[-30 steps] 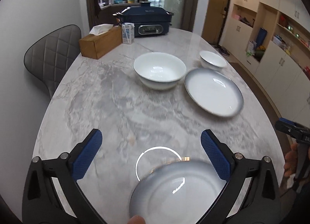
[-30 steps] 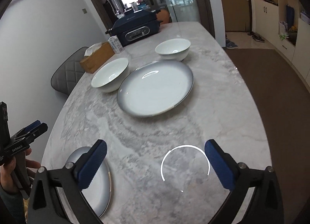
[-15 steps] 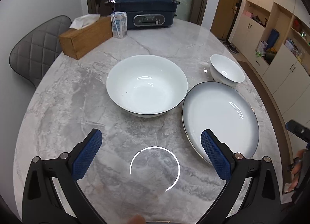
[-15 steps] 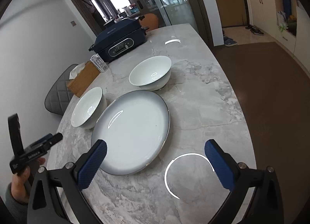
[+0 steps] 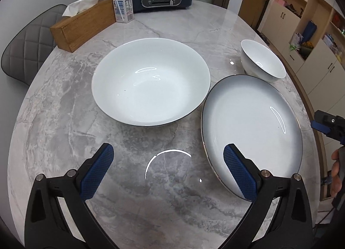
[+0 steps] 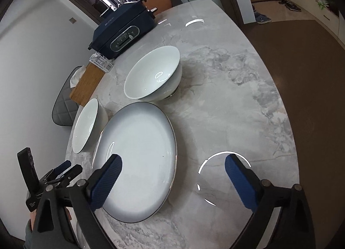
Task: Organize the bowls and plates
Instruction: 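Close the left tool on the second plate's rim while the right tool grips the opposite rim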
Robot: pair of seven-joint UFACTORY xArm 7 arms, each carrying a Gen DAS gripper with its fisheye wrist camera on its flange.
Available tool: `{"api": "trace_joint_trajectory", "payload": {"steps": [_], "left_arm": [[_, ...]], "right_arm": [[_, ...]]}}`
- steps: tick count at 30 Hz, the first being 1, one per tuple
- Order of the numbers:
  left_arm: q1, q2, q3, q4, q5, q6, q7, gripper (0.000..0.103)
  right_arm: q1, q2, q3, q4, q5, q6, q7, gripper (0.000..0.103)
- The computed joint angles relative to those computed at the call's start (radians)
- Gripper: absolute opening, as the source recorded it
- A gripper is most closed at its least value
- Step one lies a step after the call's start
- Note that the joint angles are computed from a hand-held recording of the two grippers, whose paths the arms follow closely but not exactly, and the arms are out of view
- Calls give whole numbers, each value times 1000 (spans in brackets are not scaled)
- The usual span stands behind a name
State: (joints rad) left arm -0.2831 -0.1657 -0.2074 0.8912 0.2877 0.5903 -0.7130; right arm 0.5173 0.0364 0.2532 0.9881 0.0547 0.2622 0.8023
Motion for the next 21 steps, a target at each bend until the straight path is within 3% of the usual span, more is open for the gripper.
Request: {"api": "trace_joint_trajectory", "payload": {"steps": [12,18,21], "left_arm": [[-30,132,21,104,-41,10,58,102],[-40,190,41,151,-90,12,95,96],[-41,217,48,173,-119,18,123,88]], "right_arm": [[-8,102,12,91,104,63,-146,59],[-7,130,10,122,120,81,-174,58],[-8,142,11,136,129,90,-194,52]]}}
